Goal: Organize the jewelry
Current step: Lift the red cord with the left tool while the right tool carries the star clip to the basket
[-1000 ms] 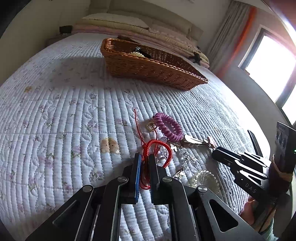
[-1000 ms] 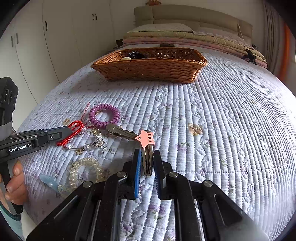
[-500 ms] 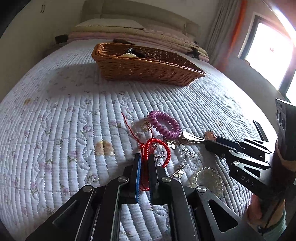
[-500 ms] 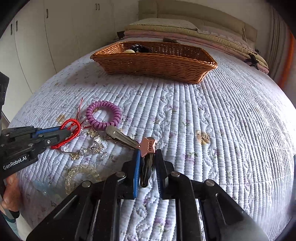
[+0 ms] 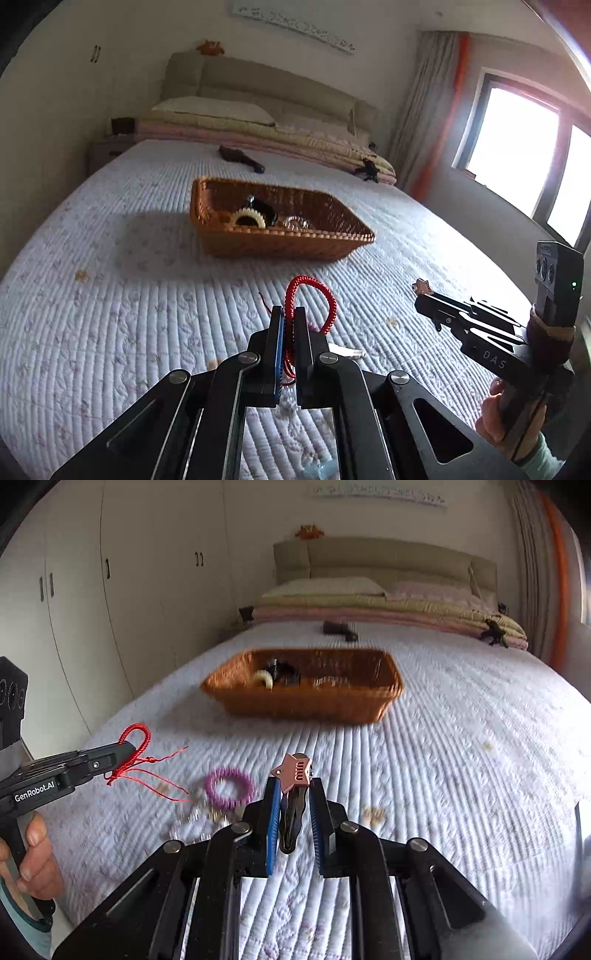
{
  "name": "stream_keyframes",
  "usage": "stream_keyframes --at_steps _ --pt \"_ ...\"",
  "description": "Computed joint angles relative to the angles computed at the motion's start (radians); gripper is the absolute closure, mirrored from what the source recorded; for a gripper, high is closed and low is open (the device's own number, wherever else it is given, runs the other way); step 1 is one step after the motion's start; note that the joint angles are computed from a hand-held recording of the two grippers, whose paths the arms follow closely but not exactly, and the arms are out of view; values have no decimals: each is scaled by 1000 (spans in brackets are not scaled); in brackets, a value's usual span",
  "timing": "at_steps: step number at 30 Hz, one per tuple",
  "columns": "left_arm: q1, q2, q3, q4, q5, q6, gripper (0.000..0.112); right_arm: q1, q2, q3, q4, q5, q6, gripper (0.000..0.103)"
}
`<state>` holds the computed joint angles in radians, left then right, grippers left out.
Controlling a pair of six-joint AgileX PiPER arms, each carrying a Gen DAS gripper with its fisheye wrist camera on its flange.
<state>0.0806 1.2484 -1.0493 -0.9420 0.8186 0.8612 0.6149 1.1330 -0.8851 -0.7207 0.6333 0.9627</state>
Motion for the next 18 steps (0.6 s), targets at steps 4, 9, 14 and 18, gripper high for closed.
stream_keyframes --at_steps 4,9,14,18 --pt "-15 75 -174 27 5 -54 108 -102 84 -173 109 -2 -182 85" --pt "-92 357 -569 114 44 -258 108 -317 314 -469 430 -20 -513 85" --pt "-190 689 -960 230 85 -475 108 -471 610 -785 747 57 -800 85" --pt "-245 843 -1078 283 87 -552 108 -538 765 -892 877 64 -851 85"
